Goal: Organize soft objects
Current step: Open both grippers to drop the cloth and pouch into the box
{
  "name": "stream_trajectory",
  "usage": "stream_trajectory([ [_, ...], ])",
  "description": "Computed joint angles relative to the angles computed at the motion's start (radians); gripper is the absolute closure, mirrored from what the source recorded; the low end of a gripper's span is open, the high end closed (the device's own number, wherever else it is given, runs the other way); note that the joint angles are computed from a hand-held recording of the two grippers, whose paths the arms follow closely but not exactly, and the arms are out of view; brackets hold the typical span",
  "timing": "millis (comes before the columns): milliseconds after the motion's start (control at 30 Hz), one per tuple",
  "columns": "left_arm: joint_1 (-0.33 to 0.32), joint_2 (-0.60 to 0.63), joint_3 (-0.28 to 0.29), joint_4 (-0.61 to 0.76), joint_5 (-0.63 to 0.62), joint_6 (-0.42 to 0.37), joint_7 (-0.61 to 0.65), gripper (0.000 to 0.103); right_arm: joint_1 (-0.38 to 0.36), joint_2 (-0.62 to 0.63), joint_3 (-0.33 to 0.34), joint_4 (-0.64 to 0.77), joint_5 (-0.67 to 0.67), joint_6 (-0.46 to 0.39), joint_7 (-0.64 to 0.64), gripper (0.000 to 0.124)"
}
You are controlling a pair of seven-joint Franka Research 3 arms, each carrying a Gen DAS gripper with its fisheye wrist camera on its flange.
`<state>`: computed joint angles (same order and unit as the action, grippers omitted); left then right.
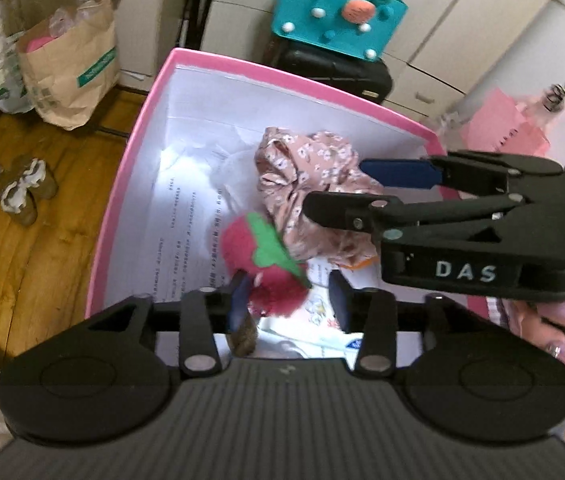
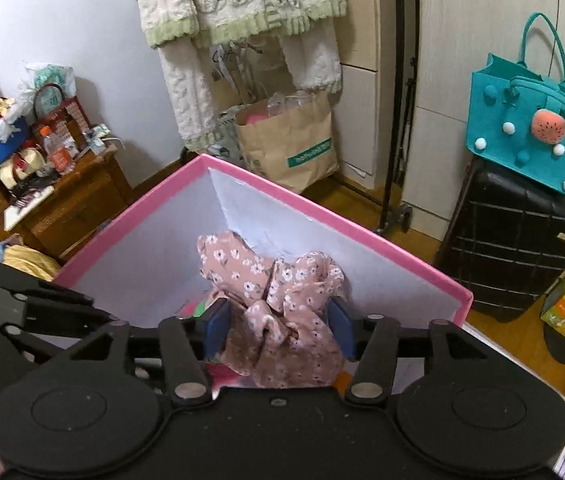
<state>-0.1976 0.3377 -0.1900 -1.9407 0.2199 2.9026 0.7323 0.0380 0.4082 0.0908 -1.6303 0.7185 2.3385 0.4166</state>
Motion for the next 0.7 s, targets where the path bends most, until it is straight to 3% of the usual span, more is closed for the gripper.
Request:
stream_trajectory([
  [200, 0.011, -0.054, -0.026, -0.058, 0.002, 0.014, 0.074, 0.041, -0.027, -0.032, 0.006, -0.024, 0.063, -0.031, -0.033, 0.055],
  [367, -0.07, -0.101, 0.057, -0.093, 0.164, 0.033, -0.022, 0.04, -0.031, -0.071, 0.0, -0.066, 0.12, -0.02, -0.08, 0.055],
  [533, -0.103, -0.14, 0.111, -0.126, 0.345, 0.068, -0.171, 0.04, -0.038, -0.119, -0.013, -0.117, 0.176, -0.02, -0.11, 0.055],
  [700, -0.06, -0.185, 0.064, -0.156, 0.351, 0.045, -0.17, 0.04, -0.053, -0.195, -0.04, -0.19, 0.233, -0.064, -0.169, 0.055],
])
